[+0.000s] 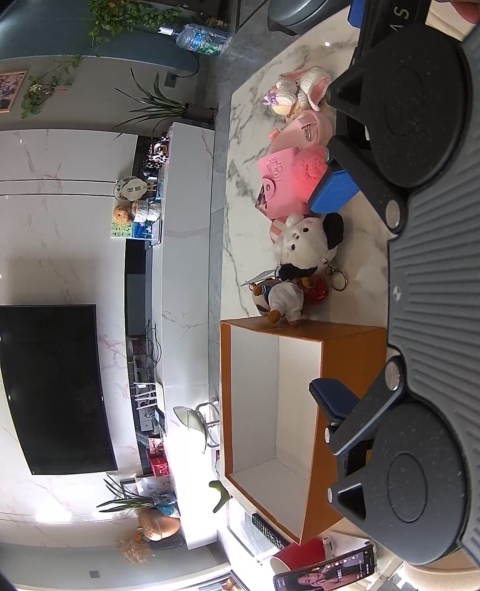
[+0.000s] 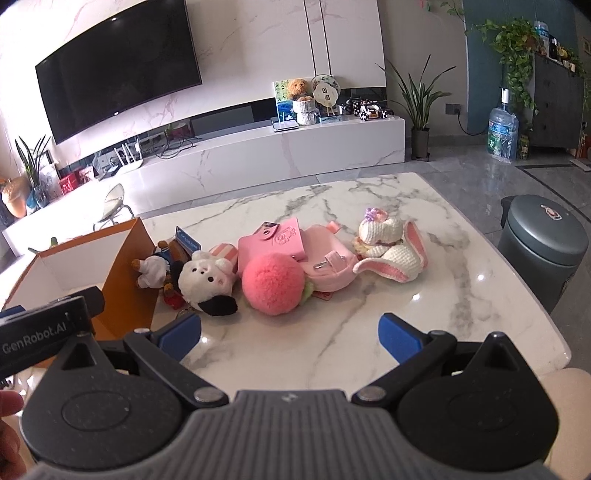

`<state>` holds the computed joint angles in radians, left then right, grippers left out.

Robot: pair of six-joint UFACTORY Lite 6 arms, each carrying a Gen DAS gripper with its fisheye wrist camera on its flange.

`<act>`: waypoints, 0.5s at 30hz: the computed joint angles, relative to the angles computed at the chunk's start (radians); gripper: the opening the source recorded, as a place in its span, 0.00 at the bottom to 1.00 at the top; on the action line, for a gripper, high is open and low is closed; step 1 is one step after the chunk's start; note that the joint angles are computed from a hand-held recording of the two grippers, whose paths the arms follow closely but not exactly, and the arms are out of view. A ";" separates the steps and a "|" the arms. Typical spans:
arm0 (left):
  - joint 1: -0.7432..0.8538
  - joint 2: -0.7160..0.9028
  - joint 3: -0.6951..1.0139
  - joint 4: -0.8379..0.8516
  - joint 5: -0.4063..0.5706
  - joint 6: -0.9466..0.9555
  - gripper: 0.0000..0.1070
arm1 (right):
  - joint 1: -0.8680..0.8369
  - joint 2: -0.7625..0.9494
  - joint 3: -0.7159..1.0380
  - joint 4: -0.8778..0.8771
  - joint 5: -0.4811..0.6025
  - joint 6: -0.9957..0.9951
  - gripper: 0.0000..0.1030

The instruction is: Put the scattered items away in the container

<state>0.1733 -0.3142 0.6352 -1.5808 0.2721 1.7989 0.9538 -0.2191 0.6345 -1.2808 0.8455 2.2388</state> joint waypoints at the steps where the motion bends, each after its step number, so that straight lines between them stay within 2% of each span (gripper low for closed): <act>1: -0.011 0.020 0.013 -0.004 -0.002 0.002 0.96 | -0.012 -0.002 -0.011 -0.023 -0.011 0.025 1.00; 4: -0.043 0.082 0.055 -0.008 -0.007 0.002 0.96 | -0.053 0.007 -0.032 -0.089 -0.030 0.072 1.00; 7: -0.080 0.154 0.104 -0.027 -0.028 0.020 0.96 | -0.114 0.035 -0.021 -0.131 -0.073 0.036 1.00; 11: -0.123 0.266 0.190 -0.005 -0.035 0.010 0.96 | -0.226 0.061 -0.010 -0.223 -0.180 0.025 0.98; 13: -0.149 0.326 0.244 0.032 -0.042 -0.025 0.92 | -0.284 0.081 -0.002 -0.282 -0.227 0.040 0.97; 14: -0.161 0.358 0.273 0.048 -0.043 -0.039 0.89 | -0.309 0.096 0.008 -0.306 -0.242 0.041 0.91; 15: -0.172 0.391 0.305 0.069 -0.043 -0.057 0.80 | -0.336 0.117 0.023 -0.323 -0.258 0.034 0.82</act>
<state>0.0011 0.0769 0.9399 -1.5116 0.2292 1.7422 0.6178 -0.1019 0.6575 -1.6039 0.5876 2.2724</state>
